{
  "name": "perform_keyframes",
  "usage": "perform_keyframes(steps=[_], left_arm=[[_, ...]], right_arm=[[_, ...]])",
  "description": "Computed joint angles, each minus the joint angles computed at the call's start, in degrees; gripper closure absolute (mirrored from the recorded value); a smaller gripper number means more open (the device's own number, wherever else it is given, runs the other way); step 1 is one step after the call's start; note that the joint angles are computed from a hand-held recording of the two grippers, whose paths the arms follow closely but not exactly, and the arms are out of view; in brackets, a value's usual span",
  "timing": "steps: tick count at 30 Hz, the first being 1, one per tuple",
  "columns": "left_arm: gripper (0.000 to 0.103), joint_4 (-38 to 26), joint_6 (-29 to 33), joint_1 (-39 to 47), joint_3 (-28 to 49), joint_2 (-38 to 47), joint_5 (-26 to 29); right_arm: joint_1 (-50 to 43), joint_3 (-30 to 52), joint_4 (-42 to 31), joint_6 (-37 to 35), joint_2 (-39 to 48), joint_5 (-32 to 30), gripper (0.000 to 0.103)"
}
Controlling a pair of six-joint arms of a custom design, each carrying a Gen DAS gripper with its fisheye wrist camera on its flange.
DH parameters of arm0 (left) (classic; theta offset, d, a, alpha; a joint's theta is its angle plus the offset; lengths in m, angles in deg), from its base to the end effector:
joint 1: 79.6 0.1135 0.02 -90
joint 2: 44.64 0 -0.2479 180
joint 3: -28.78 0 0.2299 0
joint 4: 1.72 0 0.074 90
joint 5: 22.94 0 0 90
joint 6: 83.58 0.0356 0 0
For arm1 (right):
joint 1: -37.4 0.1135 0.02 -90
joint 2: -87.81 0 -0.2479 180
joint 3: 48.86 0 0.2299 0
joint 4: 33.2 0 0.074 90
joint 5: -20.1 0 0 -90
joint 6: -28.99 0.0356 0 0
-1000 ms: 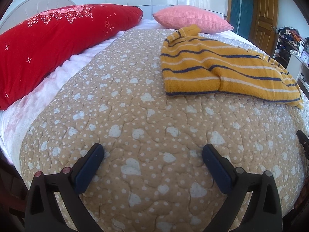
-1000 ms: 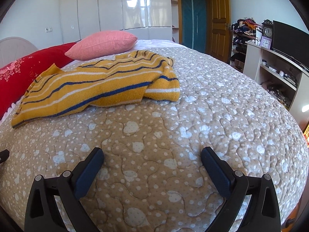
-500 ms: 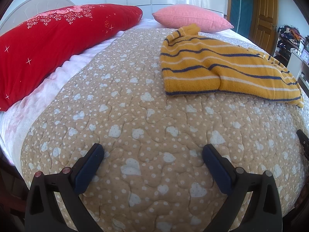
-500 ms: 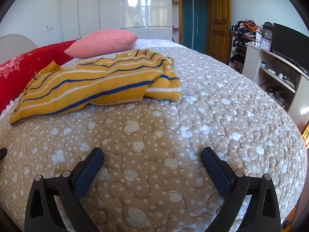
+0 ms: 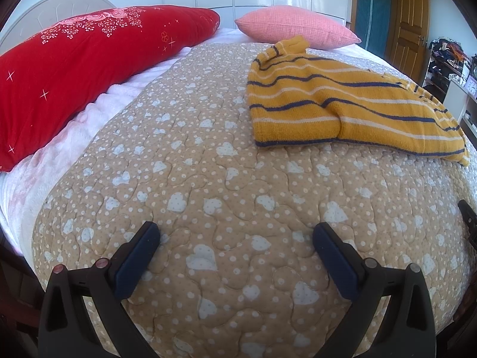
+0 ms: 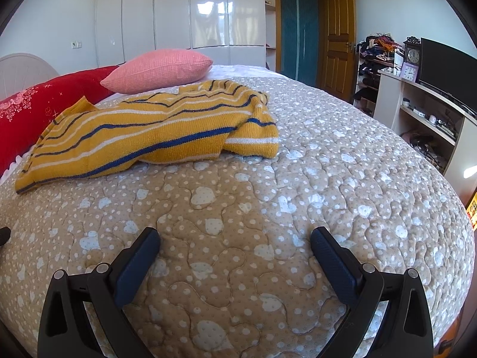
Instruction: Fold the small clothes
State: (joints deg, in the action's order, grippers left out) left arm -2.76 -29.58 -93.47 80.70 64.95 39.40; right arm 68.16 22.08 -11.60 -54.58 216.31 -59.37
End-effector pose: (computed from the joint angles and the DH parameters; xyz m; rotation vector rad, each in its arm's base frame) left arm 0.2766 -0.0513 0.0626 -0.6334 2.3626 0.2566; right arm 0.3349 0.1918 0.0495 -0.3607 2.1611 0.1647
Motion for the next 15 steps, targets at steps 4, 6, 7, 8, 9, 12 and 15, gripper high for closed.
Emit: perform_keyframes(steps=[4, 6, 7, 8, 9, 12, 15], left_arm=[[0.0, -1.6, 0.0, -0.5, 0.9, 0.5, -1.2], [0.0, -1.5, 0.0, -0.4, 0.8, 0.6, -1.3], [0.0, -1.3, 0.2, -0.3, 0.5, 0.4, -1.1], [0.0, -1.5, 0.2, -0.3, 0.7, 0.5, -1.1], [0.0, -1.7, 0.3, -0.3, 0.8, 0.5, -1.0], [0.0, -1.6, 0.4, -0.1, 0.5, 0.3, -0.9], [0.0, -1.8, 0.3, -0.4, 0.9, 0.6, -1.0]], right_arm=[[0.0, 0.0, 0.0, 0.0, 0.0, 0.0, 0.001], [0.0, 0.0, 0.1, 0.0, 0.0, 0.0, 0.001], [0.0, -0.1, 0.2, 0.0, 0.0, 0.0, 0.001], [0.0, -0.1, 0.1, 0.0, 0.0, 0.0, 0.001], [0.0, 0.0, 0.1, 0.0, 0.0, 0.1, 0.001], [0.0, 0.0, 0.1, 0.0, 0.0, 0.1, 0.001], [0.0, 0.0, 0.2, 0.0, 0.1, 0.1, 0.001]])
